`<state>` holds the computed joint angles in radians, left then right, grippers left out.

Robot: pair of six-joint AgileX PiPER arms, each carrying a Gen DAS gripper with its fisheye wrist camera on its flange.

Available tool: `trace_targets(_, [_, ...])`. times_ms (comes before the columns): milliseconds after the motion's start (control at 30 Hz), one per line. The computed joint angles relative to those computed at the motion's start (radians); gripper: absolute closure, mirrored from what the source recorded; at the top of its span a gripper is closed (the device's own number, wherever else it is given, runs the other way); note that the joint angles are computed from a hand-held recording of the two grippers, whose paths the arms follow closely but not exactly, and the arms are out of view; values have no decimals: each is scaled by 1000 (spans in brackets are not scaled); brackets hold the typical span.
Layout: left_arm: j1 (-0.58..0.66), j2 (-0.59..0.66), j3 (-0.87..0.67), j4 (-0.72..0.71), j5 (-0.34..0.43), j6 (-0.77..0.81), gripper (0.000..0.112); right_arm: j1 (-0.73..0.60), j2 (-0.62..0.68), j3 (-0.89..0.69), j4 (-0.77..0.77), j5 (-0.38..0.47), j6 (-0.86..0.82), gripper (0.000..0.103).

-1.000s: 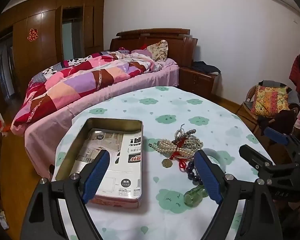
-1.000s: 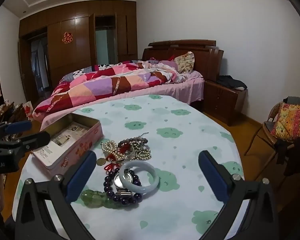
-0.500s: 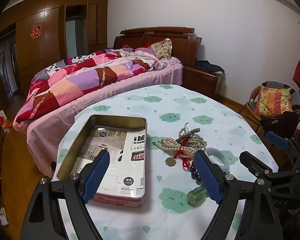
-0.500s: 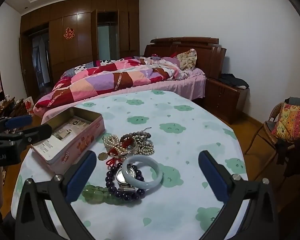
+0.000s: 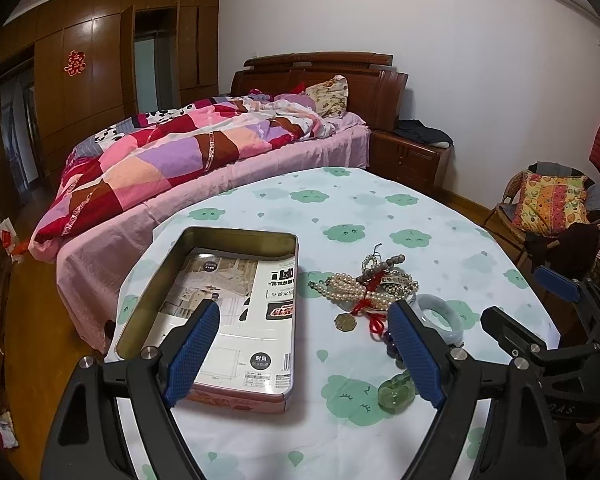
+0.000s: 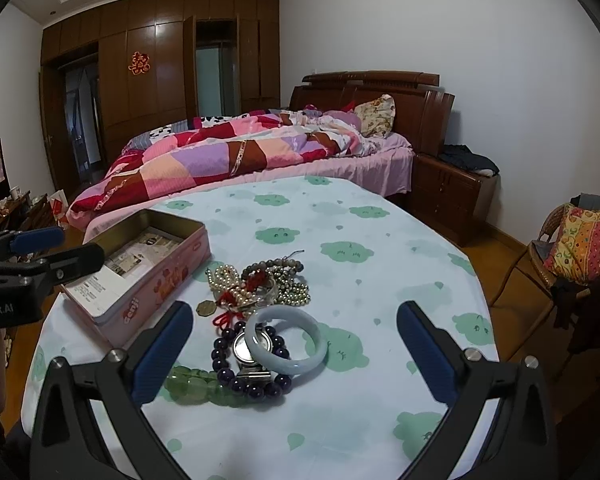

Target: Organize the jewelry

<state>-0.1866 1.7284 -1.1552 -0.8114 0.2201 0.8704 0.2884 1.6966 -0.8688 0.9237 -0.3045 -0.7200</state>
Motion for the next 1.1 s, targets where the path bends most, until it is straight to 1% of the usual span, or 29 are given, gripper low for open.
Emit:
trace_targets(800, [4, 0, 7, -15, -5, 20, 26, 6, 0, 4, 17, -2, -15, 0])
trace_targets(1100, [1, 1, 3, 7, -3, -3, 26, 3, 1, -4, 33, 7, -33, 0])
